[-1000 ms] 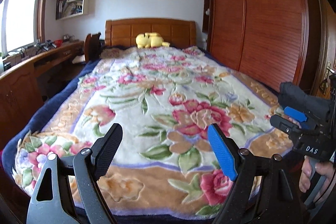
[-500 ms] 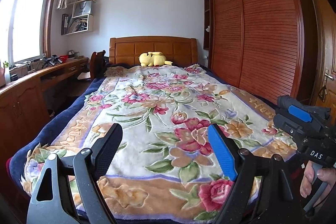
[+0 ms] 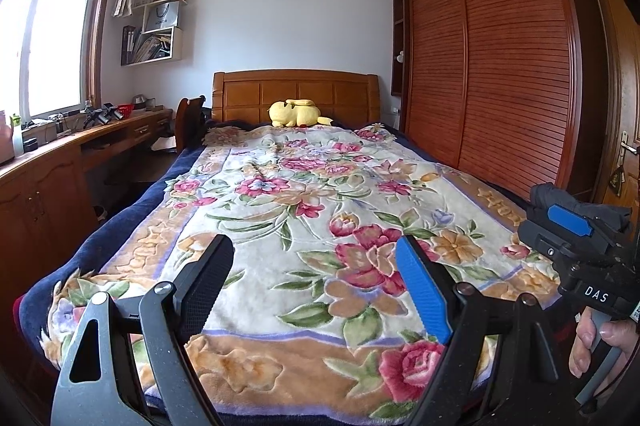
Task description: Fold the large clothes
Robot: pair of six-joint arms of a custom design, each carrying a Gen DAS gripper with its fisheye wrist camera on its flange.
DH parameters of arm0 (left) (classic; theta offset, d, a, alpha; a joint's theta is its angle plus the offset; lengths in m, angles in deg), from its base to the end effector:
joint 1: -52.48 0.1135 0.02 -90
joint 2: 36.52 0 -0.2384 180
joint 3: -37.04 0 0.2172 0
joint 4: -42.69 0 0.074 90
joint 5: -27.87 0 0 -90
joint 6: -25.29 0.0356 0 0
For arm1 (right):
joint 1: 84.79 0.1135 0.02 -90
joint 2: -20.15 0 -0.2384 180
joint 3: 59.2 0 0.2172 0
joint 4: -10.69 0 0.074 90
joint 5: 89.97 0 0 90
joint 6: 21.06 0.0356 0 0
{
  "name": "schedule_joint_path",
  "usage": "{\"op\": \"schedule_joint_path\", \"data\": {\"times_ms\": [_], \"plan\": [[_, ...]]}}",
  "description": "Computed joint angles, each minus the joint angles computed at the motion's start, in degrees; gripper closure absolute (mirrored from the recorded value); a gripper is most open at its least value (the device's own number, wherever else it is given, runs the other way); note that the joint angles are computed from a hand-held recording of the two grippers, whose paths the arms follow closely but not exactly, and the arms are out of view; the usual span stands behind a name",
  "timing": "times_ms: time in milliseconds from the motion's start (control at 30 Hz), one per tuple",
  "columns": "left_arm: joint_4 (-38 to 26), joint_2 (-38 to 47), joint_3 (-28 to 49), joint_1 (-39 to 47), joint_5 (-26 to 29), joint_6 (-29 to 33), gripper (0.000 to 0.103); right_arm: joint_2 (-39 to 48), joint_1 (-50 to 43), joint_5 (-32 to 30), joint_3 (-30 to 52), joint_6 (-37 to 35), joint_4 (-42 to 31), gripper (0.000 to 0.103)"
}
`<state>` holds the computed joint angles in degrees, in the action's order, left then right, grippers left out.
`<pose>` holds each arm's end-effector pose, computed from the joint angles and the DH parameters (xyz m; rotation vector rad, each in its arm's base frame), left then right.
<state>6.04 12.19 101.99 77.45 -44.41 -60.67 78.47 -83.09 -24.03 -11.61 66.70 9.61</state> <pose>0.1608 0.0629 0.3157 -0.1426 1.9043 0.0439 0.2119 0.0208 0.2541 -0.3624 1.7357 0.3656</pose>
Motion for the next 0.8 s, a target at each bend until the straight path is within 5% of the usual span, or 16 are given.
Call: {"op": "schedule_joint_path", "data": {"times_ms": [800], "plan": [[0.2,-0.2,-0.3,0.3,0.3,0.0,0.019,-1.9,-1.1,-1.2,0.0,0.2,-2.3,0.017]]}}
